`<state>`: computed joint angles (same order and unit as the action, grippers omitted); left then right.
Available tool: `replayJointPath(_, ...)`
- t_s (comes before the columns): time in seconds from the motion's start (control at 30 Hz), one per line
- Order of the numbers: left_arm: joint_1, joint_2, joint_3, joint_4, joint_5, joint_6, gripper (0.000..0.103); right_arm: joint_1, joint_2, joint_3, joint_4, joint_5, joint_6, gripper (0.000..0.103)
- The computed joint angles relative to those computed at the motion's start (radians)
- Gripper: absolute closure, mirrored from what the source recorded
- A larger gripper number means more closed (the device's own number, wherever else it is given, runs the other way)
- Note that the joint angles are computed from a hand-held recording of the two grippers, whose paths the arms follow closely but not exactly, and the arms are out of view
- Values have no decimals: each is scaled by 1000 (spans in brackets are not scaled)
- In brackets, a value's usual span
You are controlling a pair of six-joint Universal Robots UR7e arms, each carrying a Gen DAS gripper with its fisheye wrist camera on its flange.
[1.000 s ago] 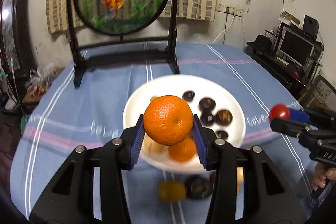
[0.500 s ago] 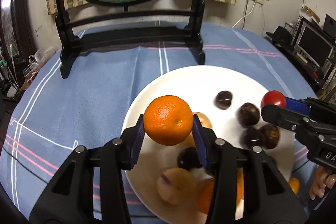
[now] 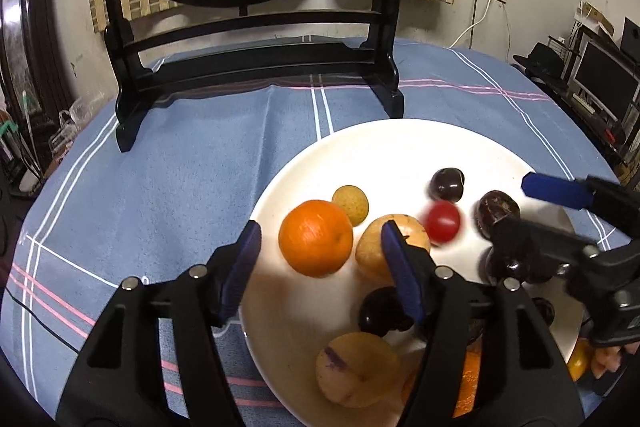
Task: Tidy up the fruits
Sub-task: 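Carry the tangerine and tomato onto the white plate and open both tools, then move the left tool to the yellow-green round fruit and grasp it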
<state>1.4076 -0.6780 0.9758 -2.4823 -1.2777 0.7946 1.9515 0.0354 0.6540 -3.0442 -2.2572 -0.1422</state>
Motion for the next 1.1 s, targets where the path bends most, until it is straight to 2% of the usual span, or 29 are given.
replayJointPath(0.07,-1,-2,8,-18,2,5,29,3,-7,12,-18,9,-2,25)
replayJointPath(0.2,-1,-17,28,-45,-5,11,28,10,-15,24,-21,10,6,25)
replayJointPath(0.37,-3,-69,95,-90,-34,13,25,36,-36,80,-62,-25,9,25)
replayJointPath(0.57,-1,-183,245,-147,-71,28,18,81,-84,219,-174,-53,14,25)
replayJointPath(0.73,8,-278,377,-199,-95,48,15,116,-106,318,-271,-82,16,15)
replayJointPath(0.83,19,-329,458,-252,-103,71,15,130,-118,385,-327,-84,20,15)
replayJointPath(0.93,31,-360,495,-240,-106,63,15,138,-127,455,-387,-98,36,14)
replayJointPath(1.1,56,-388,514,-123,-85,64,14,131,-146,538,-395,-147,96,9)
